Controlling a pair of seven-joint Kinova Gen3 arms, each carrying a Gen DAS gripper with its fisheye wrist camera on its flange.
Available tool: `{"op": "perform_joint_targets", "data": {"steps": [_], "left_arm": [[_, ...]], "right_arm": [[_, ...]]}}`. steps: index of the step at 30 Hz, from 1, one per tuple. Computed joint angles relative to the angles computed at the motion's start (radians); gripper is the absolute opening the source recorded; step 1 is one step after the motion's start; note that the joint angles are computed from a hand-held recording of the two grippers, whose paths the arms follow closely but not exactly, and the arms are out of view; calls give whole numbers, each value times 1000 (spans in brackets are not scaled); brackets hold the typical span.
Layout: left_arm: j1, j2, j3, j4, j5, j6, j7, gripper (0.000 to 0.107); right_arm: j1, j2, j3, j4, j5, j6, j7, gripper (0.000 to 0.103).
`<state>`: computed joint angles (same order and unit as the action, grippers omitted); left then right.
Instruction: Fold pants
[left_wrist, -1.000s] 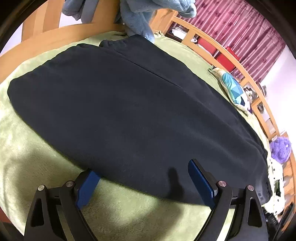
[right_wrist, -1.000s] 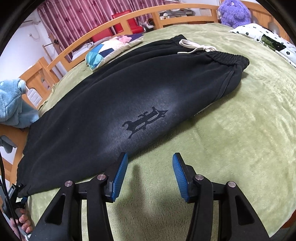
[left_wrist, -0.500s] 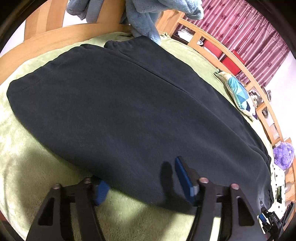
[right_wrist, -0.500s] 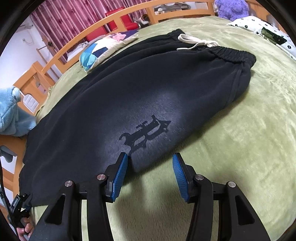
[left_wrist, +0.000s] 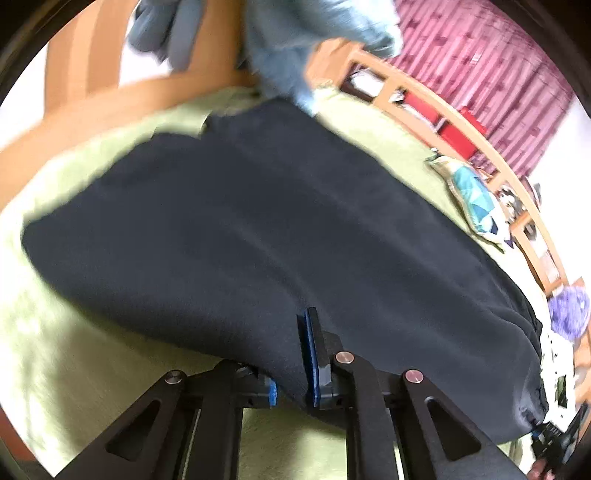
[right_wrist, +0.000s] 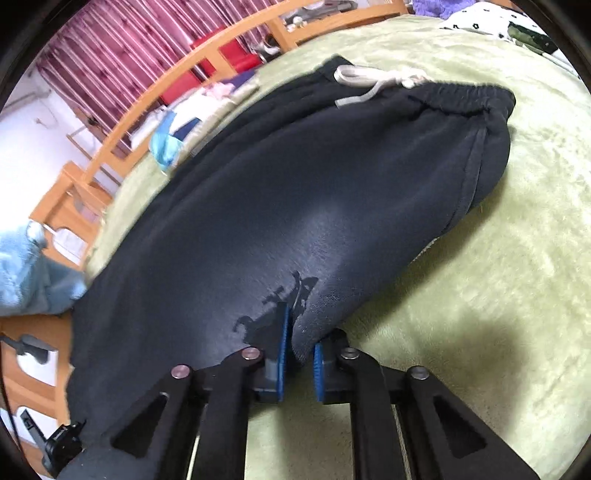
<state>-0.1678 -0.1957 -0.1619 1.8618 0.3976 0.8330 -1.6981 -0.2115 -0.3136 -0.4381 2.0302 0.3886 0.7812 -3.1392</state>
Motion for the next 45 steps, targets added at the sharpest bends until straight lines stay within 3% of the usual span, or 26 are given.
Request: {"op": "perform_joint_targets", "data": {"steps": [4, 6, 11, 16, 19, 29, 36, 37, 39, 41, 43, 45], "left_arm": [[14, -7, 25, -94, -44, 26, 4, 12], [21, 15, 6, -155, -10, 55, 0, 12], [22, 85, 40, -295, 16, 26, 22, 12], [51, 190, 127, -440, -118, -47, 148, 11], [82, 276, 156, -533, -215, -47, 238, 11], [174, 517, 158, -745, -400, -61, 394, 11], [214, 608, 145, -781, -456, -74, 436, 11], [221, 619, 144, -791, -465, -62, 437, 12], [239, 632, 139, -806, -493, -27, 434, 17], [255, 650, 140, -852, -527, 45, 421, 52], [253, 636, 154, -847, -528, 64, 398, 68], [257, 581, 158, -784, -515, 37, 374, 69]], "right_arm": [[-14, 3, 0, -98, 42, 86, 97, 9], [-22, 7, 18, -146, 50, 112, 152, 9], [-5, 10, 80, -233, 51, 78, 269, 8], [31, 81, 101, -338, 84, 60, 338, 8], [22, 152, 142, -413, 102, 49, 385, 8], [-65, 421, 305, -625, 127, -16, 487, 8], [-48, 564, 392, -662, -38, -83, 549, 9], [-38, 578, 395, -659, -78, -83, 571, 15], [-32, 591, 402, -660, -133, -65, 617, 28], [-25, 576, 403, -629, -183, -69, 669, 38], [-40, 544, 412, -598, -189, -61, 689, 48], [-73, 510, 424, -573, -145, -44, 677, 51]]}}
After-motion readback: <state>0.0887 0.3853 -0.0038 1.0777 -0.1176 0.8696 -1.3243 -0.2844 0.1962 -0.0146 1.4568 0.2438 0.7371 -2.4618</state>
